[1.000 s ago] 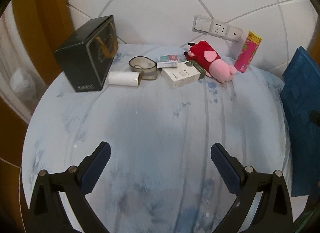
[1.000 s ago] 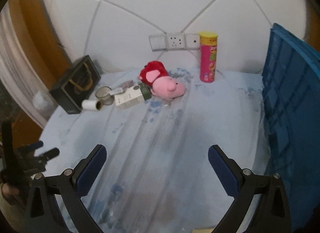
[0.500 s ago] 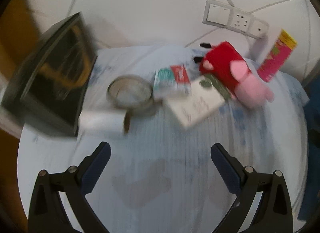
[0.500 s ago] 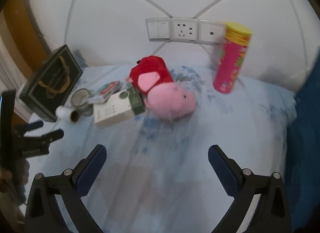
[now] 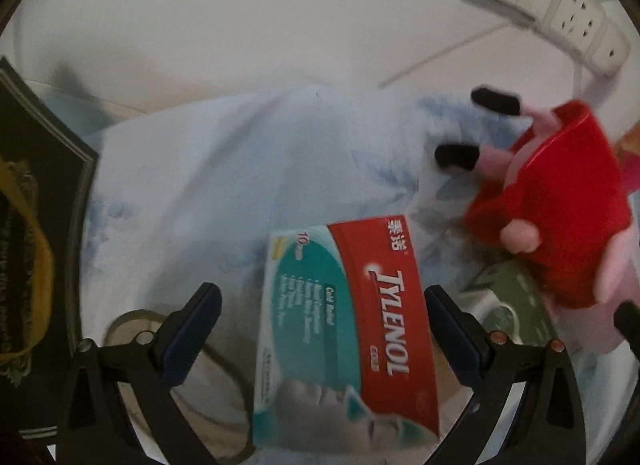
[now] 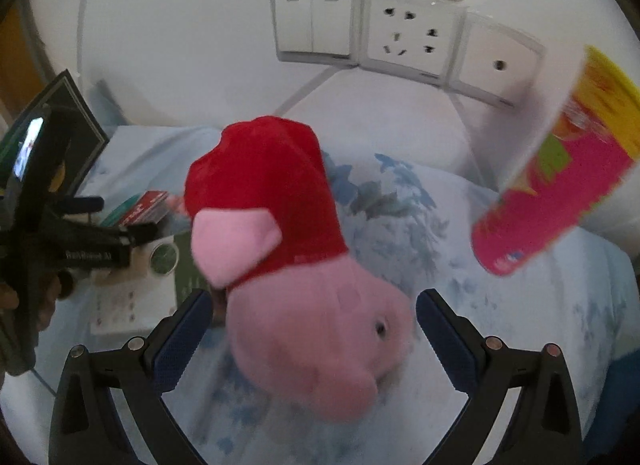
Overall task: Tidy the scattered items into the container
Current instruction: 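Grasp the Tylenol box with the left tool while the right tool grasps the pig plush, then lift the Tylenol box and pig plush with both tools and carry them over the crate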
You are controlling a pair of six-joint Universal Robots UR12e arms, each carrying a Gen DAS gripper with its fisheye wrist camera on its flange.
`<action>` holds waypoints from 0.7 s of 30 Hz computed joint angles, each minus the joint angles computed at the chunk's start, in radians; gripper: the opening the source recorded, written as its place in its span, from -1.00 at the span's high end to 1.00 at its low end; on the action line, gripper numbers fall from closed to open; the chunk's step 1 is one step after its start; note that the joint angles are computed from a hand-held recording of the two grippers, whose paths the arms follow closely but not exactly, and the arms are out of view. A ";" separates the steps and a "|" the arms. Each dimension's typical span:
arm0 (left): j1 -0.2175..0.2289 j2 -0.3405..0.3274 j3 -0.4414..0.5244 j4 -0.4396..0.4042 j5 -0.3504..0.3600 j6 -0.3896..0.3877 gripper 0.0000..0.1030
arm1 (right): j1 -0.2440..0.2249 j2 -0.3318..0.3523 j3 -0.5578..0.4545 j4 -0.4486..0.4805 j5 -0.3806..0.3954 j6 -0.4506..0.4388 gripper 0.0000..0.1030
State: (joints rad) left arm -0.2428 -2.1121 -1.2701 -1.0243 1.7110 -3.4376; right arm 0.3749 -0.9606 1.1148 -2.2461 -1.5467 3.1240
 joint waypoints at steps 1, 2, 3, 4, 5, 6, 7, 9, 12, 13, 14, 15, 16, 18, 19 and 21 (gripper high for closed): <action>0.000 0.001 -0.004 0.006 -0.003 0.005 -0.98 | 0.002 0.010 -0.012 0.007 -0.012 -0.007 -1.00; 0.001 0.003 -0.009 0.015 -0.009 0.010 -0.98 | 0.004 0.020 -0.025 0.013 -0.022 -0.015 -1.00; 0.000 0.006 -0.016 0.024 -0.011 0.016 -0.98 | 0.003 0.028 -0.033 0.016 -0.014 -0.015 -1.00; -0.002 0.009 -0.021 0.031 -0.011 0.023 -0.98 | 0.001 0.034 -0.040 0.025 0.002 -0.011 -1.00; -0.004 0.011 -0.026 0.034 -0.010 0.031 -0.98 | -0.001 0.039 -0.047 0.036 0.019 -0.006 -1.00; -0.006 0.014 -0.030 0.035 -0.015 0.042 -0.91 | -0.001 0.046 -0.056 0.055 0.023 -0.008 -1.00; -0.007 0.016 -0.031 0.023 -0.033 0.053 -0.76 | 0.000 0.054 -0.066 0.077 0.023 -0.012 -1.00; -0.012 0.020 -0.033 -0.004 -0.042 0.057 -0.42 | 0.011 0.061 -0.071 0.088 -0.034 -0.028 -1.00; -0.029 0.037 -0.054 0.008 -0.014 0.079 -0.41 | 0.008 0.040 -0.046 0.099 -0.019 -0.021 -0.94; -0.035 0.047 -0.067 0.021 -0.004 0.085 -0.42 | 0.006 0.029 -0.036 0.106 -0.011 -0.012 -0.86; -0.040 0.061 -0.082 0.032 -0.002 0.087 -0.41 | 0.004 0.016 -0.021 0.112 -0.009 -0.010 -0.78; -0.046 0.078 -0.101 0.044 -0.001 0.086 -0.41 | 0.002 0.001 -0.004 0.118 -0.009 -0.010 -0.76; -0.053 0.095 -0.119 0.056 0.001 0.084 -0.41 | 0.000 -0.013 0.012 0.124 -0.008 -0.010 -0.75; -0.068 0.138 -0.168 0.083 0.006 0.084 -0.41 | -0.007 -0.057 0.072 0.121 0.010 0.002 -0.73; -0.072 0.155 -0.187 0.088 -0.002 0.082 -0.41 | -0.011 -0.080 0.102 0.119 0.020 0.008 -0.73; -0.080 0.189 -0.227 0.089 -0.018 0.071 -0.41 | -0.016 -0.120 0.154 0.119 0.039 0.024 -0.67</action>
State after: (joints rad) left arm -0.3224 -1.9231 -1.4970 -0.9357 1.6928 -3.3663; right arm 0.3586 -1.0804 1.2685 -2.1271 -1.5080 3.1480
